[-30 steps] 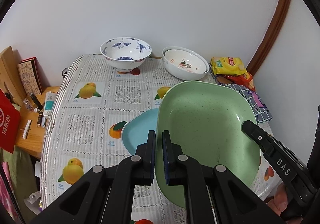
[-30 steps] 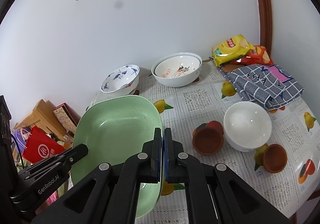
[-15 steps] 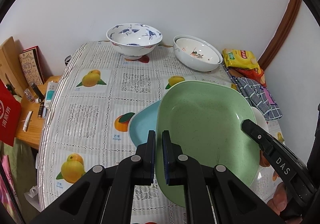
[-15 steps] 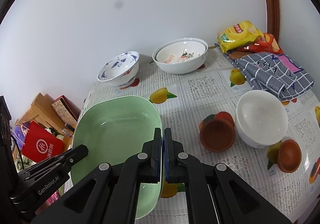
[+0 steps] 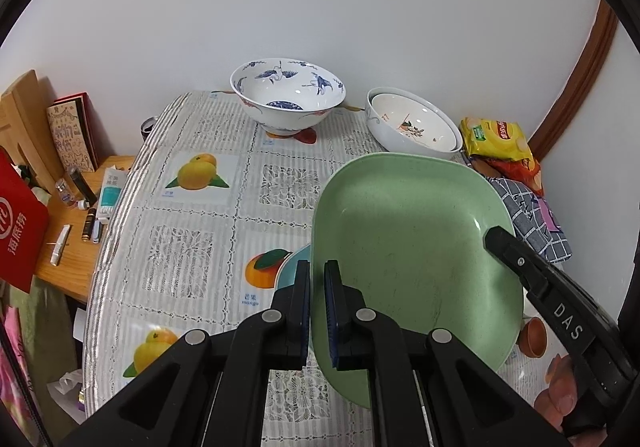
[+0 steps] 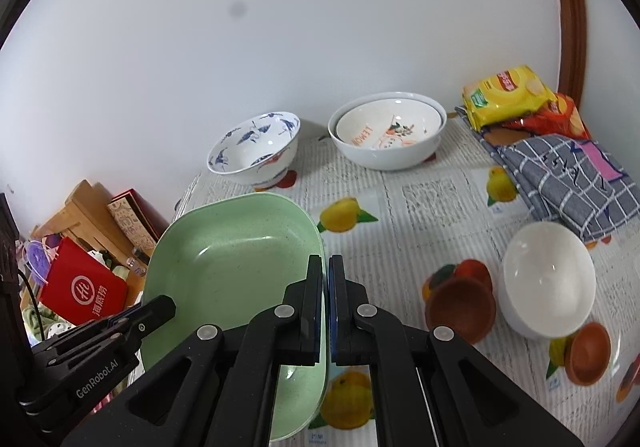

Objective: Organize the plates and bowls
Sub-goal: 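Lift the green plate with both grippers and carry it over the blue plate, then lower the green plate onto the blue plate and open both grippers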

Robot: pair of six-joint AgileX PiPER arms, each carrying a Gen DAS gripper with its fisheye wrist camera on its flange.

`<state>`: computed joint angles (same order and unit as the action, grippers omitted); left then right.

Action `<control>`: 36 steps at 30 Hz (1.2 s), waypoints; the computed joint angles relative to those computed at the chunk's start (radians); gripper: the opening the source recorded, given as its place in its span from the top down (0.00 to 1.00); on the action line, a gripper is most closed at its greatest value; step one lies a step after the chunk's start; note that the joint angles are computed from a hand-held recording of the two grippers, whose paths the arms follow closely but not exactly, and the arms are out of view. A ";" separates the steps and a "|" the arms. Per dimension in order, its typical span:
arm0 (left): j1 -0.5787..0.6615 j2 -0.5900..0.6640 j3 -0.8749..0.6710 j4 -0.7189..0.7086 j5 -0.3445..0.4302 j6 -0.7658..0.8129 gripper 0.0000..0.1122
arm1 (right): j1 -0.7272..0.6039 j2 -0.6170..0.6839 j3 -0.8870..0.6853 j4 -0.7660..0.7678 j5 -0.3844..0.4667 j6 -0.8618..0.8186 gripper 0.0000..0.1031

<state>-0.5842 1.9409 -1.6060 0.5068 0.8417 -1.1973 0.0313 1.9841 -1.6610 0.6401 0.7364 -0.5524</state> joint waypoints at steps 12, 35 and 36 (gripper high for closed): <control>0.038 0.055 0.039 -0.066 -0.031 0.024 0.94 | 0.030 0.115 -0.054 -0.043 0.031 0.017 0.97; 0.084 0.162 -0.014 -0.188 -0.044 0.111 0.93 | 0.063 0.367 -0.371 -0.126 0.152 0.047 0.92; 0.084 0.165 -0.015 -0.191 -0.044 0.113 0.93 | 0.066 0.380 -0.392 -0.133 0.160 0.049 0.91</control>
<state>-0.5001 2.1055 -1.6212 0.3160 0.7977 -1.0838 0.0973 2.3644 -2.0530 0.5072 0.8965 -0.5039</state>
